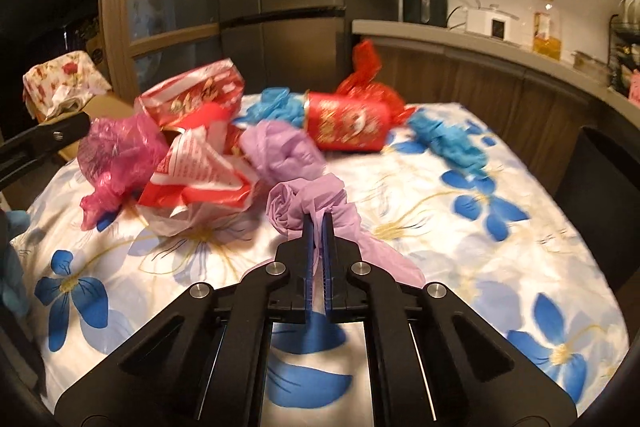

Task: Collect trash
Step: 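Grasp the pink plastic bag with the left tool while the right tool grasps a purple glove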

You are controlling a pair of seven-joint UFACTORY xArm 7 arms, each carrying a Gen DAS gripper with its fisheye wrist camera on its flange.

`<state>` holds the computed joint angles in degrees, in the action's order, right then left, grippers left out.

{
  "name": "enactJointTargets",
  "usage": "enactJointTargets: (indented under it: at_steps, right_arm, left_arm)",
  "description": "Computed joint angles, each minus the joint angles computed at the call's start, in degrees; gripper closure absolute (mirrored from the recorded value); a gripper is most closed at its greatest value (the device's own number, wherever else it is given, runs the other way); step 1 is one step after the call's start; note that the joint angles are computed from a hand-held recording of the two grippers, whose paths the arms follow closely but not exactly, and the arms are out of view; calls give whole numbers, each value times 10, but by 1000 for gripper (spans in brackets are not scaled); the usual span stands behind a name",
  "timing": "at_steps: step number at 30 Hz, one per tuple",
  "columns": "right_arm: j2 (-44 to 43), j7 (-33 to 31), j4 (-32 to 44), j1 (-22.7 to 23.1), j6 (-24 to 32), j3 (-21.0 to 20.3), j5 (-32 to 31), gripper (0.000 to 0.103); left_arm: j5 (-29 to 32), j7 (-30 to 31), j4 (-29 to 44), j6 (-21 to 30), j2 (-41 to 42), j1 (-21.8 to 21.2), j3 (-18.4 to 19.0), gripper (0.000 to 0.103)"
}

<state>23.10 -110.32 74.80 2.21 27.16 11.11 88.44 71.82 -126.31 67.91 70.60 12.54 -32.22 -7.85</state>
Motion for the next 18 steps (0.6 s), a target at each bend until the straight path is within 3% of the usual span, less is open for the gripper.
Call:
enactJointTargets:
  at_steps: [3,5,7,11,13,18]
  right_arm:
    - [-6,-5,0,-7,6,-3,10,99]
    - [-10,-9,-3,-7,8,-4,16,99]
    - [-13,-9,-4,-6,9,-7,18,99]
    - [-17,-11,-8,-3,10,-10,21,99]
    - [-19,-8,-10,-3,12,-12,19,99]
    - [-32,-9,-18,-8,27,-16,25,99]
  left_arm:
    - [-10,-2,-6,-37,-6,17,6,12]
    - [-17,1,-7,-57,-6,24,8,20]
    - [-30,15,-6,-86,-3,34,10,51]
    - [-36,15,-15,-115,-4,38,14,75]
    - [-33,8,-19,-118,-7,36,13,100]
    - [-28,-18,-26,-81,-19,21,3,103]
